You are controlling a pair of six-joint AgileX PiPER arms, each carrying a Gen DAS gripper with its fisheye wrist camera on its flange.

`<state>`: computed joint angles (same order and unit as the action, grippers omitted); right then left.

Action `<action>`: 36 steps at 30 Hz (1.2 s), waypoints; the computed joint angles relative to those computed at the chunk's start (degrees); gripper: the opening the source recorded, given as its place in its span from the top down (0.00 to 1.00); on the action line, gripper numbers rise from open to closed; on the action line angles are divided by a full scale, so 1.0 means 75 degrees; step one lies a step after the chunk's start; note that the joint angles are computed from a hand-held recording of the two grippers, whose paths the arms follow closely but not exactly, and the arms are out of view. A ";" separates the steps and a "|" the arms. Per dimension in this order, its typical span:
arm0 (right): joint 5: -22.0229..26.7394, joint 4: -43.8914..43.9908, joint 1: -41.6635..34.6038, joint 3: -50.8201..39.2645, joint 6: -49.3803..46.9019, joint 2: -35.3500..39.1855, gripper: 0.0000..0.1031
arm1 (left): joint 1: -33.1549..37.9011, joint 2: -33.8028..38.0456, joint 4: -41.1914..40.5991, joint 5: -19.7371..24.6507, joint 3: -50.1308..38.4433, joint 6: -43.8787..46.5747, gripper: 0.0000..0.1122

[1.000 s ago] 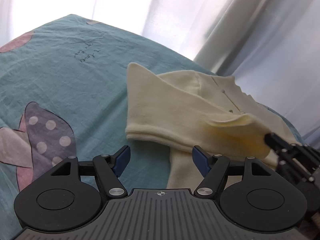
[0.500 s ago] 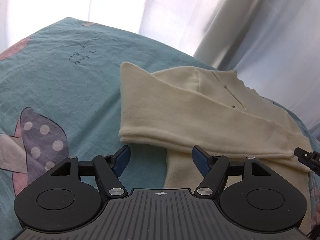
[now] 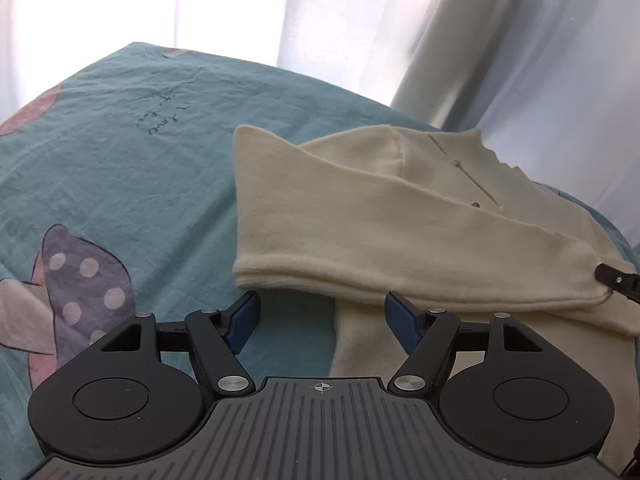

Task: Fold small clothes

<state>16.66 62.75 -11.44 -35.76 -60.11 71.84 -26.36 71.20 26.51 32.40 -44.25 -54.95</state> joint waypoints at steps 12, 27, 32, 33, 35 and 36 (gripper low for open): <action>0.0090 -0.0809 -0.2298 -0.0275 0.0653 -0.0213 0.96 | 0.0099 0.0489 0.0134 -0.0184 -0.0258 0.0131 0.33; 0.0156 -0.1631 -0.2113 -0.0206 0.0933 0.0141 0.82 | -0.0042 0.0912 0.0237 -0.0086 -0.0565 0.0175 0.32; -0.0070 0.0037 -0.2153 0.0110 -0.1096 -0.0276 0.89 | -0.0255 0.1085 0.1038 0.0372 -0.0724 -0.0594 0.36; -0.0334 0.0461 -0.2098 0.0222 -0.1511 -0.0412 0.91 | -0.0208 0.1130 0.1109 0.0440 -0.0759 -0.0677 0.36; -0.0664 0.0457 -0.2056 0.0235 -0.1425 -0.0423 0.91 | 0.0018 0.1172 0.0902 0.0408 -0.0784 -0.0575 0.35; -0.0686 -0.0002 -0.2056 0.0169 -0.0924 -0.0320 0.91 | 0.0095 0.1149 0.0878 0.0374 -0.0773 -0.0571 0.35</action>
